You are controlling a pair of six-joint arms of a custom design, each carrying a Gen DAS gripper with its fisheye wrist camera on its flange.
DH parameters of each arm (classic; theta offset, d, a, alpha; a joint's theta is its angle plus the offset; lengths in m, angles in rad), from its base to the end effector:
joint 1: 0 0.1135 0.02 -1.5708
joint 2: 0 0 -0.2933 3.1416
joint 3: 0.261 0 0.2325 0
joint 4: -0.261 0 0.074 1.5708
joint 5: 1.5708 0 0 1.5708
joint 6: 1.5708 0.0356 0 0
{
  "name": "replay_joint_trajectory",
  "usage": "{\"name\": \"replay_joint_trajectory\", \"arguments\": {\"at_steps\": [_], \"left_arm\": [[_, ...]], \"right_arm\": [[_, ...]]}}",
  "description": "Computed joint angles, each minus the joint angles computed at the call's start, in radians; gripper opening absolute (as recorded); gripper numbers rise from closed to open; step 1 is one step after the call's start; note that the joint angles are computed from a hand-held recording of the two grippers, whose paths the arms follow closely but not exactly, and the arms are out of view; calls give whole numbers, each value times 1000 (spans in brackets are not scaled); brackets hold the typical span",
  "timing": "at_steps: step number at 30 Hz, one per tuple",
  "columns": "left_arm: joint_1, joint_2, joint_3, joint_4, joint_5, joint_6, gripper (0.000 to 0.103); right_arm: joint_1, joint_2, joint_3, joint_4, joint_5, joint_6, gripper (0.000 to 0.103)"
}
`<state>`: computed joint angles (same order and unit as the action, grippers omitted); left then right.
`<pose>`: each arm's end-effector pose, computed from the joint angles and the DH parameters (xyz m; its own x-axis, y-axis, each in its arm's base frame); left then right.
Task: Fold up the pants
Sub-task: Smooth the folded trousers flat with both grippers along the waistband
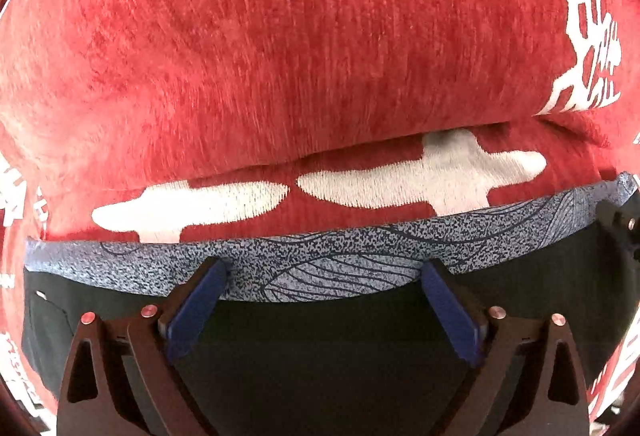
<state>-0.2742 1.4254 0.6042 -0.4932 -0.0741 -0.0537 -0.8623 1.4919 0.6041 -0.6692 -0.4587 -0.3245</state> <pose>0.1954 -0.0522 0.1742 -0.9434 0.2098 -0.2571 0.2016 0.9777 0.0579 0.1334 -0.1315 0.1636 -0.8325 0.5322 -0.1542 0.4341 0.7995 0.4152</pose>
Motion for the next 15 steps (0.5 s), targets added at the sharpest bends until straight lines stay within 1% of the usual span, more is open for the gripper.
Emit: {"name": "replay_joint_trajectory", "arguments": {"at_steps": [1, 3, 4, 6, 8, 9, 10, 11, 13, 15], "left_arm": [[-6, -1, 17, -21, -12, 3, 100], [-32, -35, 48, -88, -23, 1, 100], [-39, -53, 58, -114, -15, 2, 100], [-84, -96, 81, -176, -6, -15, 100], [-151, -127, 92, -217, -3, -51, 100], [-195, -136, 95, -229, -2, -82, 100], [-239, -138, 90, -228, -4, -118, 100], [-305, -128, 90, -223, -8, -174, 100], [-410, -92, 94, -211, -21, -269, 100], [-478, -45, 83, -178, -20, -344, 100]], "right_arm": [[-38, 12, 21, -27, -9, -1, 33], [-172, 42, 82, -151, -43, -75, 33], [-262, 54, 117, -236, -52, -152, 34], [-469, 80, 193, -407, -28, -332, 36], [-656, 129, 274, -522, 10, -466, 42], [-742, 165, 322, -559, 31, -504, 49], [-778, 195, 348, -557, 33, -498, 58], [-833, 243, 387, -564, 41, -505, 61], [-879, 336, 445, -555, 43, -476, 61], [-896, 405, 471, -551, 16, -448, 61]]}}
